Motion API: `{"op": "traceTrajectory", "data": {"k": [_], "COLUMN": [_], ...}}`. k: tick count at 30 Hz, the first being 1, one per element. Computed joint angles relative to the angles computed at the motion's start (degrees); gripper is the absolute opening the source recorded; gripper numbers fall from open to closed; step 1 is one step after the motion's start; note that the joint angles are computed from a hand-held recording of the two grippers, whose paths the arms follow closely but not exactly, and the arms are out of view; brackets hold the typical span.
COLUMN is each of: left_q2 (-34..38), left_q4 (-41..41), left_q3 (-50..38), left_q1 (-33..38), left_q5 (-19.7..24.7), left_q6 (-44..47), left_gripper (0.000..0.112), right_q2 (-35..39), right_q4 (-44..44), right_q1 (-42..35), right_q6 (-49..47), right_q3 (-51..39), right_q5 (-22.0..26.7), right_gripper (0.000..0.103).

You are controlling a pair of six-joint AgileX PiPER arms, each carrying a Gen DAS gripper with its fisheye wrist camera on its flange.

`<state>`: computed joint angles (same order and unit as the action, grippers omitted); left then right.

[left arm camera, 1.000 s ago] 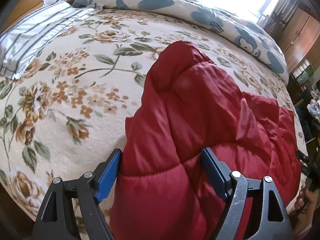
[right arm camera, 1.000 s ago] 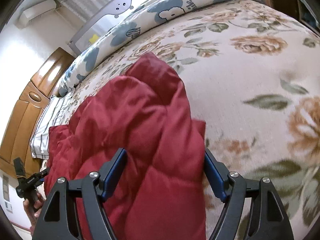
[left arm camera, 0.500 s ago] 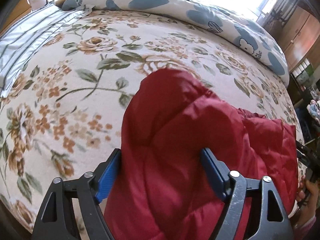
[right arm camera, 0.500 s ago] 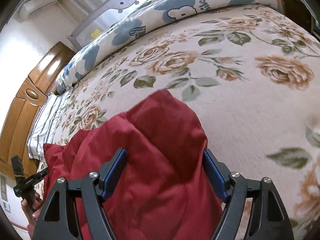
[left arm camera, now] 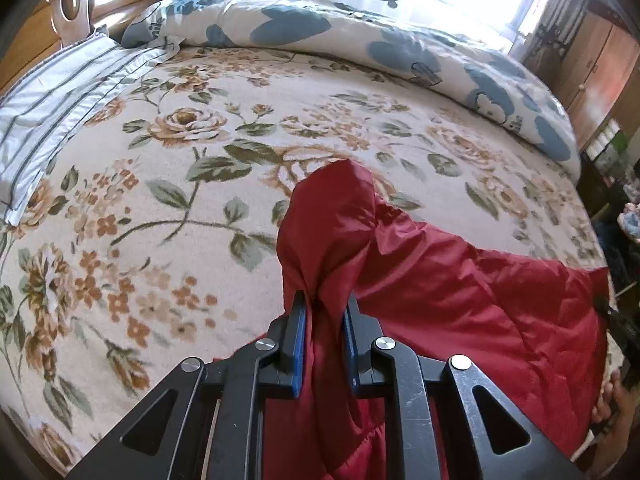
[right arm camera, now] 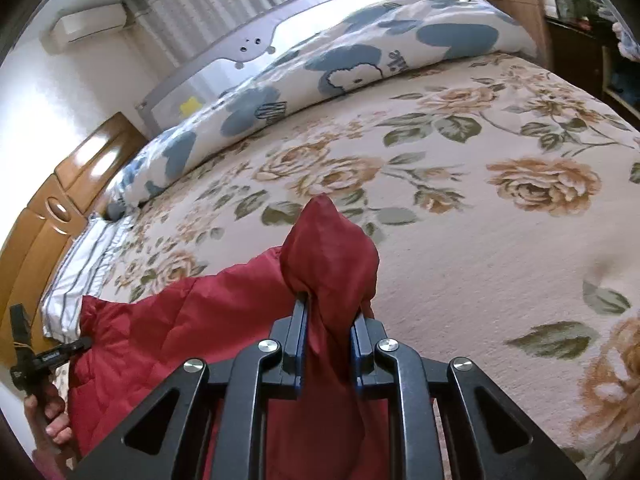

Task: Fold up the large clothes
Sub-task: 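Lower the folded end onto the bundle and open both grippers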

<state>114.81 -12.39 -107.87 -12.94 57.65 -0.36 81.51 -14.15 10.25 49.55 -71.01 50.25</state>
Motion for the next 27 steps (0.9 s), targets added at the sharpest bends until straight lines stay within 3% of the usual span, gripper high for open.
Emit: {"op": "traceTrajectory", "data": {"k": [9,18,20,21,23,27], "left_q2": [9.63,9.84,8.62,7.77,6.97,4.32], "left_q4": [3.51,3.66,2.88,2.47,1.45,-0.05], "left_q3": [-9.55,-8.49,-6.83,-5.80,-4.98,-2.45], "left_q1": [-1.74,-1.41,-1.06,-0.83,-0.15,0.88], "left_q5": [4.27,2.85,2.14,1.93,2.10,1.29], "left_q6": [-5.59,-5.91,-5.33,-5.05,-4.64,-3.30], "left_gripper": [0.015,0.016,0.018,0.020,0.037,0.050], "right_q2": [2.91,3.94,4.26,4.14,4.05,2.33], "right_q4": [-1.03,-3.12,-3.47,-3.48,-3.69,-4.20], "right_q1": [-0.90,0.30,0.71,0.82,0.97,1.70], "right_q6": [2.18,3.77,3.89,3.95,4.33,4.43], "right_q3": [3.07,2.83,2.28,2.05,2.04,2.09], "right_q5": [-1.43,-0.20,0.81,1.27,1.09,1.86], "right_gripper": [0.016,0.017,0.027,0.029,0.035,0.041]}}
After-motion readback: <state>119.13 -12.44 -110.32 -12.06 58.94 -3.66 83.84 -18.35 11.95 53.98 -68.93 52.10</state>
